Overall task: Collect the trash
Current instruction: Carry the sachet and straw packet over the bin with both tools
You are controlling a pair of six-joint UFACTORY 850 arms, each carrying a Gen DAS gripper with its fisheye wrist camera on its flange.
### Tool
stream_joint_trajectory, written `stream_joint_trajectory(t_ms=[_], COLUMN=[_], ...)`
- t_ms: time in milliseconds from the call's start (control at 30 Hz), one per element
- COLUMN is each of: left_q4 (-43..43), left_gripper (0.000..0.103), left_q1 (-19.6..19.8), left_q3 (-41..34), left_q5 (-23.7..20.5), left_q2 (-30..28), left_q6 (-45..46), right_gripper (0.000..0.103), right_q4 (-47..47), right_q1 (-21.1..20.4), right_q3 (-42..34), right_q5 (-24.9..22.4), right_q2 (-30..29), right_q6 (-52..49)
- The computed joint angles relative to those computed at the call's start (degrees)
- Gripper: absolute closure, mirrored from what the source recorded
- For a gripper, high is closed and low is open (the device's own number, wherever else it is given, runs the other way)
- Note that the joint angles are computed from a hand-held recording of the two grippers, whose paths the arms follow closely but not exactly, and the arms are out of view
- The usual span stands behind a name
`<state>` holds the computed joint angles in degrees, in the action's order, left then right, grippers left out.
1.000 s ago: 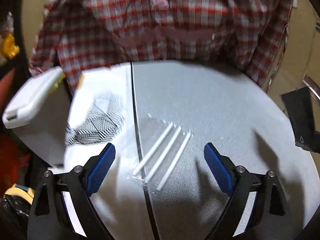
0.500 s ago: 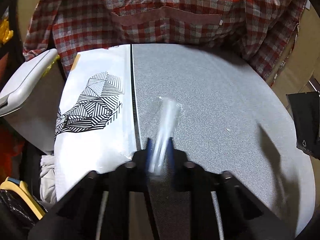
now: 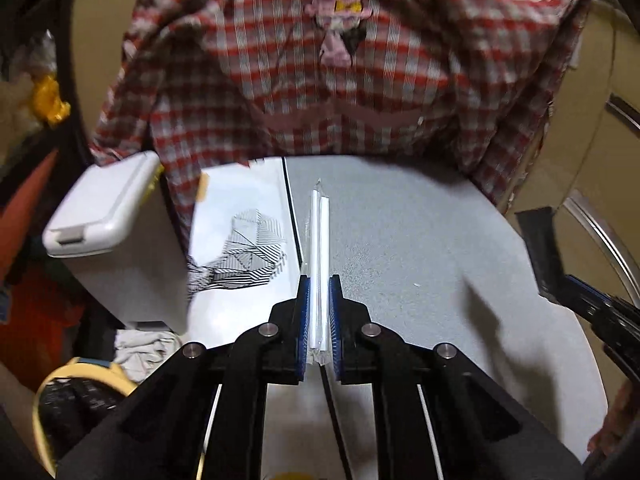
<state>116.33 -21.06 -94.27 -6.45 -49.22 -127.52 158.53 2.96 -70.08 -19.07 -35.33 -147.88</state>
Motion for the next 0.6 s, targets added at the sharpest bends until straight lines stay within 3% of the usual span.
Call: stream_joint_trajectory(t_ms=[100, 167, 600], left_q4=[10.8, 13.6, 13.3], left_gripper=[0.094, 0.094, 0.094], left_q1=[-0.2, -0.3, -0.3], left_q3=[6.4, 10.2, 28.6], left_q5=[-2.1, -3.6, -12.3], left_q2=[5.1, 8.0, 23.4], left_q6=[-11.2, -14.3, -16.3], right_gripper=[0.094, 0.094, 0.094], right_q4=[-0.8, -0.8, -4.0], right_q1=[0.5, 1.1, 7.9], right_q3=[1.3, 2.1, 7.4], right_q5=[-1.2, -1.9, -4.7], right_q2=[1.5, 2.4, 8.0], right_q6=[0.1, -0.4, -1.0])
